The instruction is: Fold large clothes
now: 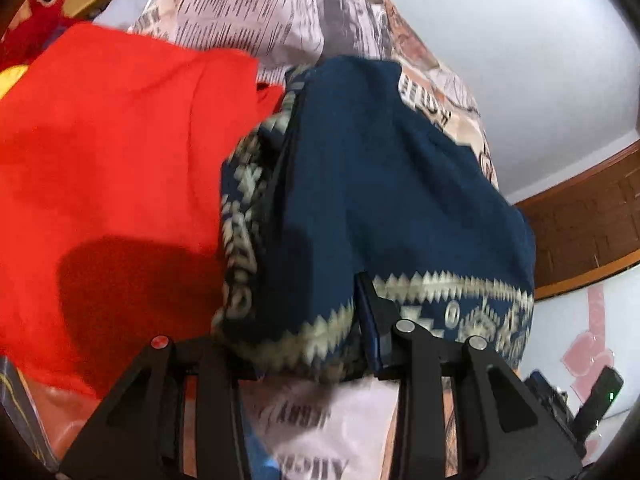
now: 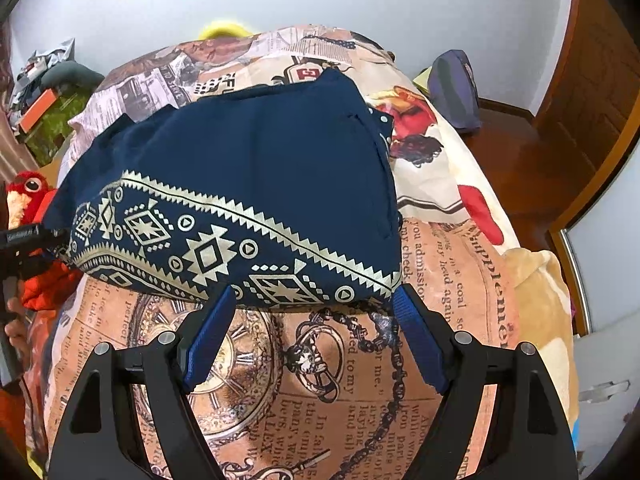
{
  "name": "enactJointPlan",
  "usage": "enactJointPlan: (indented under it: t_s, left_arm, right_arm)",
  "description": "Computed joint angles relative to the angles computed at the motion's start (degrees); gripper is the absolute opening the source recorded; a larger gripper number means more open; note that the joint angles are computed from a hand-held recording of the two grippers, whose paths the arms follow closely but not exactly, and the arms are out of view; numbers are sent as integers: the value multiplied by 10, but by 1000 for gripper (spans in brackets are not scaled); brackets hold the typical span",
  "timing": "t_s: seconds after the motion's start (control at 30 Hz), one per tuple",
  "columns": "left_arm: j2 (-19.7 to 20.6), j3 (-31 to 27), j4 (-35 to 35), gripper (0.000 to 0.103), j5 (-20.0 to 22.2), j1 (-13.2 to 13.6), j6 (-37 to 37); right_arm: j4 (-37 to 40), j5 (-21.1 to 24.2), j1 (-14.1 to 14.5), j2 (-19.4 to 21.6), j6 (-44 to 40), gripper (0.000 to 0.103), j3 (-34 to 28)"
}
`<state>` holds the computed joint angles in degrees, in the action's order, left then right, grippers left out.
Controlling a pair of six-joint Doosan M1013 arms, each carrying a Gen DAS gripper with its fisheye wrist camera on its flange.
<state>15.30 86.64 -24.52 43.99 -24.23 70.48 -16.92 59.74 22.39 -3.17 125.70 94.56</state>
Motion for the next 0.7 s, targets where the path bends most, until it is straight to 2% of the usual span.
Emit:
enactJointPlan:
  t_s: [0.13, 0.23, 0.37, 0.43, 0.57, 0.63, 0.7]
  left_arm:
    - [21, -28, 39, 35, -12, -7, -35]
    - [39, -48, 82, 34, -4, -14, -70]
    - [40, -57, 108, 19, 0, -21, -81]
    - [35, -61, 128, 17, -8, -25, -75]
    - [5, -51, 62, 15, -42, -11, -18]
    - [-9, -49, 54, 7, -62, -5, -9]
    - [-19, -54, 36, 6, -69, 1, 12]
  right_arm:
    - [-1, 1, 2, 2, -5, 78, -1]
    - [-3, 6, 4, 5, -5, 78, -6]
    - [-9, 6, 6, 7, -1, 78, -14]
    - [-13, 7, 9, 10, -3, 78, -23]
    - [-31, 6, 20, 21, -7, 78, -46]
    - [-42, 0, 27, 28, -11, 78, -58]
    - [-52, -4, 35, 39, -11, 78, -74]
